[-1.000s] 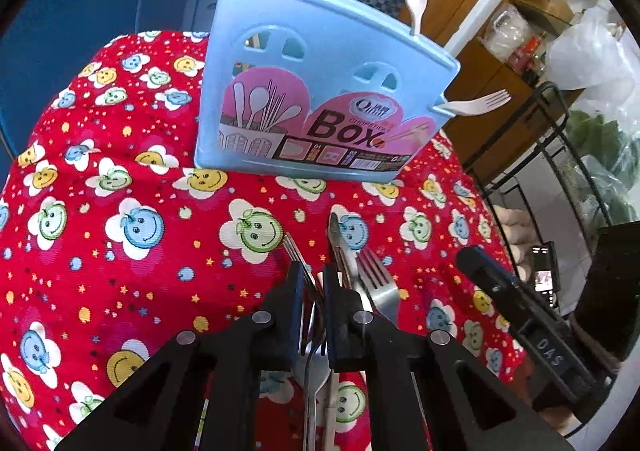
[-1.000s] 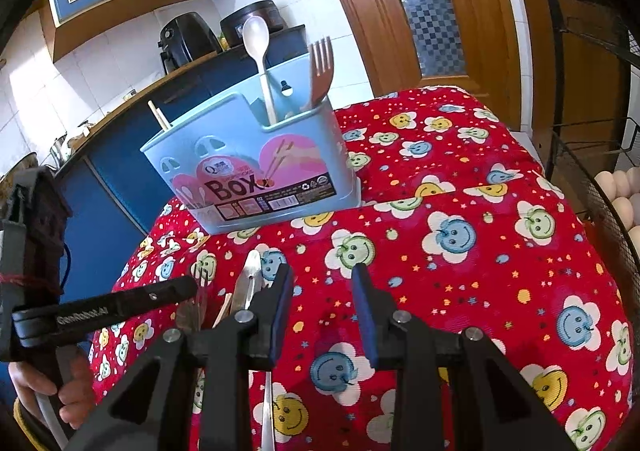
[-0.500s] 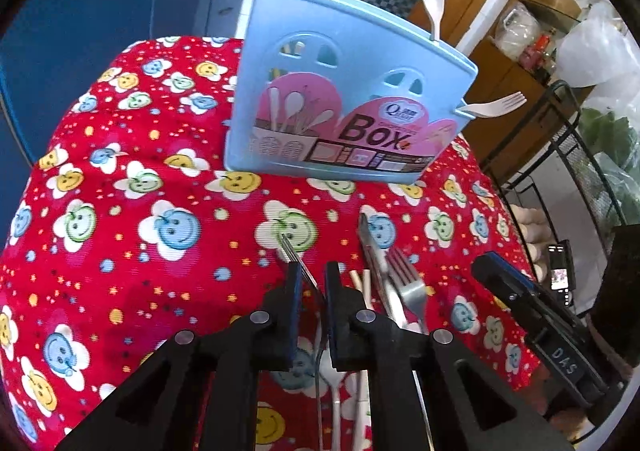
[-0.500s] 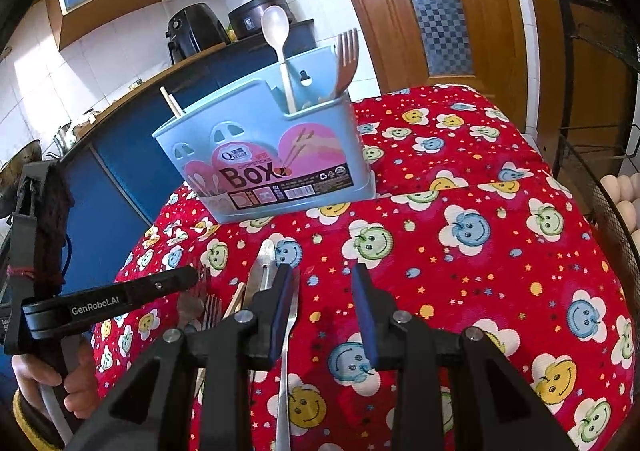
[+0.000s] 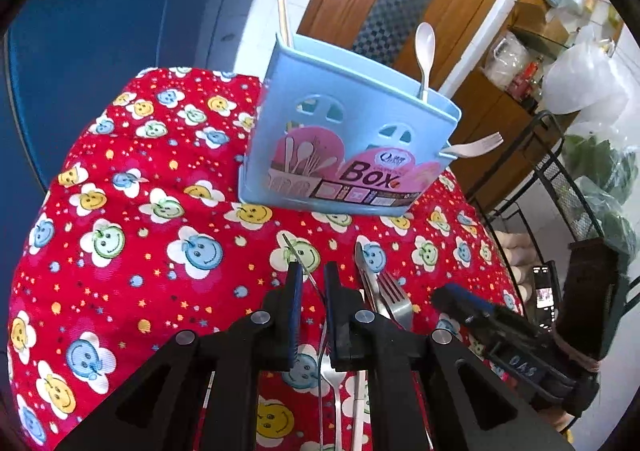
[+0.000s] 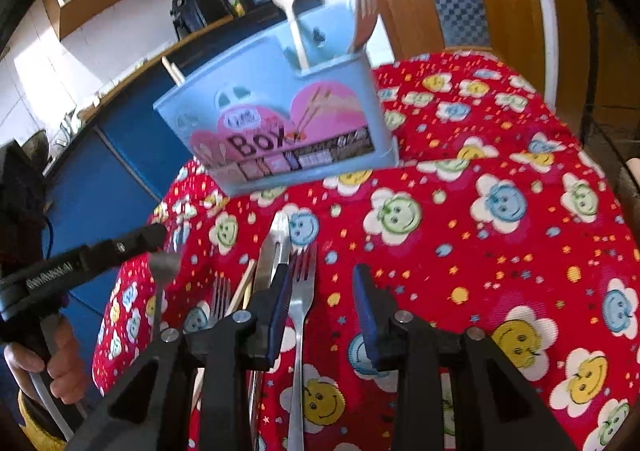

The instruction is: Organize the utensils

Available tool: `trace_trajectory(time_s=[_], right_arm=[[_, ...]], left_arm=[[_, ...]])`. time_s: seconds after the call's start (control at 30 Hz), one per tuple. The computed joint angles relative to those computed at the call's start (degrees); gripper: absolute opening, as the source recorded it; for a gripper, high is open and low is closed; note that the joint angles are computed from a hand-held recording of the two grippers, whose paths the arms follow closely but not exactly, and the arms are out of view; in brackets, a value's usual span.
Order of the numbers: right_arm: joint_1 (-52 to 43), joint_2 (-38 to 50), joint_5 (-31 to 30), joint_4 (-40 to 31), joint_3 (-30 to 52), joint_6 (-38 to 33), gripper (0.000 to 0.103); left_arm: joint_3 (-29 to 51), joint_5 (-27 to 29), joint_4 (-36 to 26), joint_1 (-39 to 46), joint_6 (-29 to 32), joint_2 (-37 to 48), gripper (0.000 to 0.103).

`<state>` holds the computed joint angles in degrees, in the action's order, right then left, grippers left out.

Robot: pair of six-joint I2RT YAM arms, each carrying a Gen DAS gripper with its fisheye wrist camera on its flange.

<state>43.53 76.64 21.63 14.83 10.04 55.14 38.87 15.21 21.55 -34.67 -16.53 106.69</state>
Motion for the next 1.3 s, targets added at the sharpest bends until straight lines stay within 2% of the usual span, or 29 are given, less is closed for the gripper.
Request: trace_trajectory(time_s=[0.23, 0.37, 0.47, 0.57, 0.8, 0.97, 1.07, 1.3], right_arm=[[-8.37, 6.33, -12.77, 7.22, 0.81, -6.17, 0.035], [-15.6, 9.11, -23.29, 11.89, 0.86, -9.6, 0.034], [-18.71, 10.14, -27.66, 12.16, 1.36, -11.26, 0.014], [-19.79, 8.47, -29.08, 12.55, 0.23, -12.24, 0.009], [-15.87, -2.73, -24.3, 7.1, -2.77, -10.54, 0.005], [-11.21, -16.38, -18.17, -0.49, -4.14, -7.93, 0.003], [-5.95, -26.21, -11.1, -8.1, -4.25, -5.68, 0.003], [7.71, -36.52, 7.11, -21.13, -0.6, -1.54, 0.003]], left_arm=[[-1.7, 1.56, 2.31, 1.49, -0.13, -1.2, 0.01], [-2.47, 2.95, 3.28, 2.13, 0.02, -2.08, 0.01], [-2.78, 4.31, 3.68, 2.49, -0.25, -2.68, 0.009], [-3.56, 4.56, 4.33, 2.65, -0.1, -3.8, 0.009], [-5.5, 4.79, 5.63, 2.66, -0.1, -6.3, 0.008], [-7.54, 4.52, 6.7, 2.38, -0.2, -9.17, 0.007], [-8.92, 4.65, 7.04, 2.37, -0.15, -11.58, 0.006], [-12.13, 4.97, 9.03, 2.48, -0.81, -16.73, 0.004]])
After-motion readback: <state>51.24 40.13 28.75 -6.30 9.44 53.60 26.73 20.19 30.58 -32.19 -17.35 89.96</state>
